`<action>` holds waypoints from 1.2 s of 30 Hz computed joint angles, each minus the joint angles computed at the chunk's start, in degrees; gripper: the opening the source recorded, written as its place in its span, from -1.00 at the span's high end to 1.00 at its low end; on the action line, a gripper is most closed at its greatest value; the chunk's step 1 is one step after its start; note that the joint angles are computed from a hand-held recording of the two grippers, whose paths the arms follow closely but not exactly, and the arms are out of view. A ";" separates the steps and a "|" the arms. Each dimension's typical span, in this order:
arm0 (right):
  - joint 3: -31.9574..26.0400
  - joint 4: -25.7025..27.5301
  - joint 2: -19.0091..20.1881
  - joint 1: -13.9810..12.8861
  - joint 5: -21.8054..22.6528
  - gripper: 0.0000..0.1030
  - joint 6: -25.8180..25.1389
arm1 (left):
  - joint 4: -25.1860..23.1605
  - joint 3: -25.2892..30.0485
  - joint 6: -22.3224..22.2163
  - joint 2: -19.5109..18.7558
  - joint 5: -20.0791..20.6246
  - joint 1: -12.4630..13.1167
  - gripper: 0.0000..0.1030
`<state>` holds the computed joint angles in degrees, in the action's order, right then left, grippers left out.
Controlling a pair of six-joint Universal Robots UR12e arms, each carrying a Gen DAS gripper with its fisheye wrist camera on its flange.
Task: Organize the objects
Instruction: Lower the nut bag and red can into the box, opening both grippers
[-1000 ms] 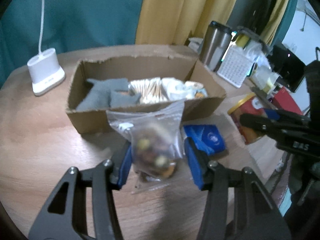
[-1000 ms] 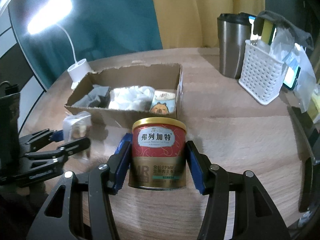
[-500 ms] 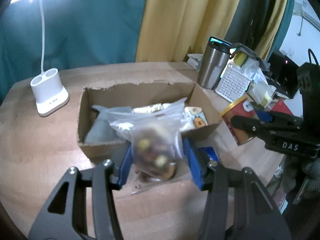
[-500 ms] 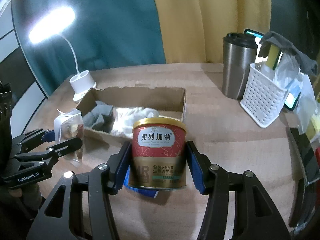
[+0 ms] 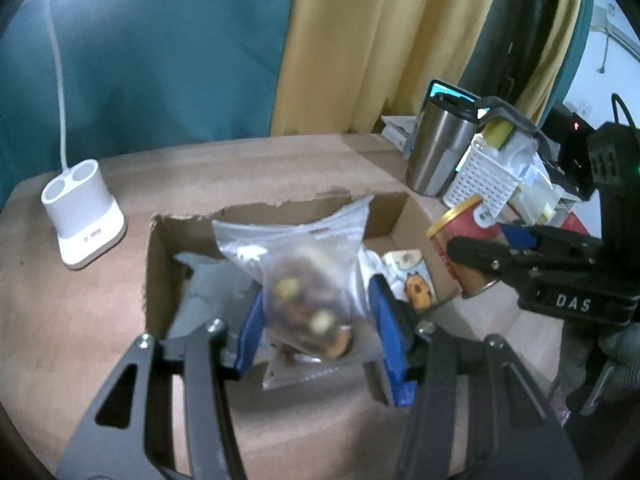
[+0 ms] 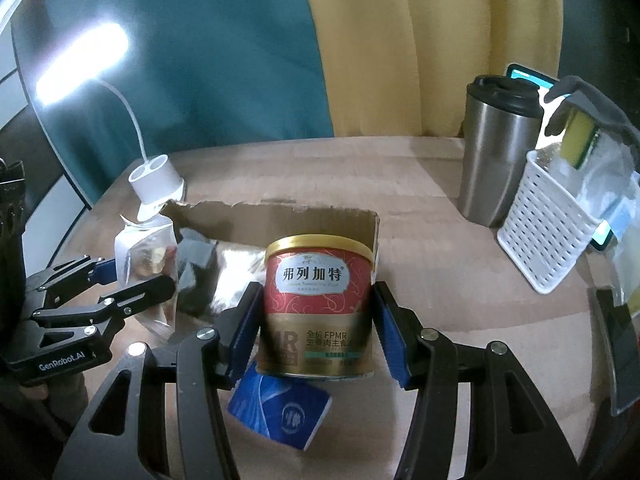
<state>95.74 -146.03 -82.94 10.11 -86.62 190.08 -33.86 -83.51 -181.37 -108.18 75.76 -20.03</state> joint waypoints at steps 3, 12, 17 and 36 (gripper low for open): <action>-0.90 0.21 0.86 -0.26 0.54 -0.11 0.16 | -0.71 1.36 -0.10 -1.07 -0.20 0.00 0.00; -3.81 1.56 3.66 -0.99 2.29 -0.11 0.69 | -3.32 5.05 0.33 -4.01 -1.18 0.00 0.00; -5.17 2.57 5.00 -1.21 2.46 -0.12 0.76 | -4.97 6.58 0.59 -5.34 -1.42 -0.14 0.00; -5.05 1.94 5.14 -1.38 0.32 -0.38 1.01 | -8.62 9.15 -0.27 -6.87 -2.89 0.34 -0.47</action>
<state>90.69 -144.09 -77.80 8.74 -86.30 191.09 -42.48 -74.36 -181.64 -115.05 72.87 -19.69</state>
